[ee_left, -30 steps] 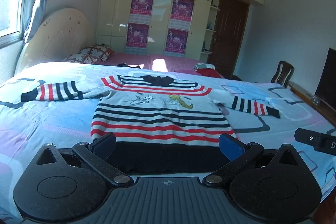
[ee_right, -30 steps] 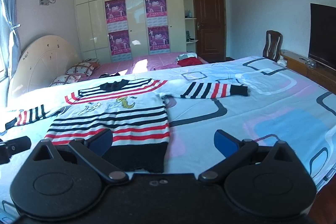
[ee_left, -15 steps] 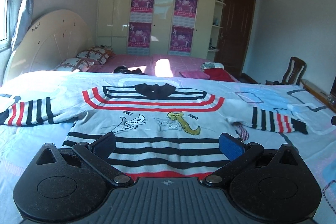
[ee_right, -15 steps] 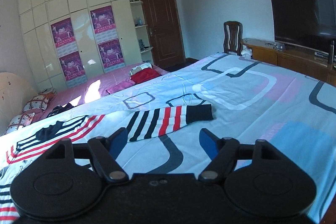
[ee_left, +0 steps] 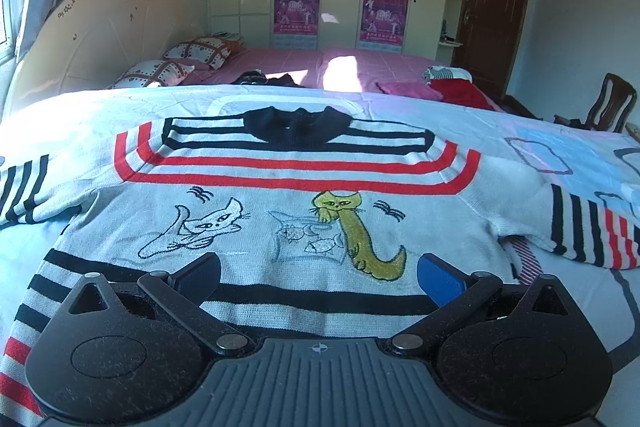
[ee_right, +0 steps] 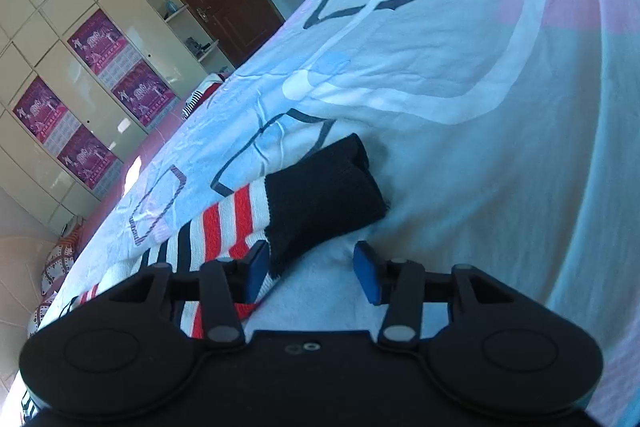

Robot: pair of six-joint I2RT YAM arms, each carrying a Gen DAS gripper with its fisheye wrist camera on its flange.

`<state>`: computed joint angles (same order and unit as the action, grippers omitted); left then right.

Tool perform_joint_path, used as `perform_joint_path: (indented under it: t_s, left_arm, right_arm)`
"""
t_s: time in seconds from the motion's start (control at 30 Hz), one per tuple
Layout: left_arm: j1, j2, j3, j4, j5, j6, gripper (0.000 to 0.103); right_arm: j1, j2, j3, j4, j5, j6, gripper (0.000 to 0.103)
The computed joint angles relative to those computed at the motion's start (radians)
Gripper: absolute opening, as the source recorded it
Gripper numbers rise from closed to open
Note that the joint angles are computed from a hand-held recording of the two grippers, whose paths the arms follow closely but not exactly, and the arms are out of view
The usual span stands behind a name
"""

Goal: Fold small clothes

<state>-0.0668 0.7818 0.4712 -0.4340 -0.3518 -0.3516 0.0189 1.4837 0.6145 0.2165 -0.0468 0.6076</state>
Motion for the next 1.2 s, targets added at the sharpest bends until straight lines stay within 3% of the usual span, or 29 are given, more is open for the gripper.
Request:
perform_joint_path:
  t_s: [0.1,0.23,0.4,0.6,0.8,0.97,1.17,1.2]
  left_arm:
    - [0.061,0.063,0.005,0.038,0.023,0.01,0.103]
    - [0.12,0.097,0.013,0.07,0.049,0.034,0.103]
    - [0.233,0.107,0.011,0.109,0.114,0.087,0.103]
    - [0.431,0.139,0.008,0.162,0.253,0.206,0.103]
    - [0.702,0.21,0.032,0.23,0.479,0.374,0.103]
    - [0.968,0.308,0.082,0.248,0.67,0.547,0.103]
    - [1.193,0.498,0.178,0.261,0.768,0.707,0.103]
    - [1.207,0.521,0.191,0.262,0.773,0.714,0.103]
  right_arm:
    - [0.009,0.046,0.006,0.064,-0.011,-0.002,0.056]
    - [0.005,0.089,0.041,0.058,0.002,0.007,0.03]
    - [0.007,0.123,0.099,0.02,0.035,-0.04,0.009]
    - [0.168,0.052,0.151,-0.03,0.206,-0.152,0.008]
    - [0.493,0.053,0.254,-0.021,0.37,-0.253,0.008]
    - [0.757,0.206,0.432,-0.013,0.414,-0.318,0.008]
    - [0.942,0.505,0.732,-0.122,0.346,-0.315,0.009]
    - [0.958,0.555,0.783,-0.158,0.33,-0.323,0.016]
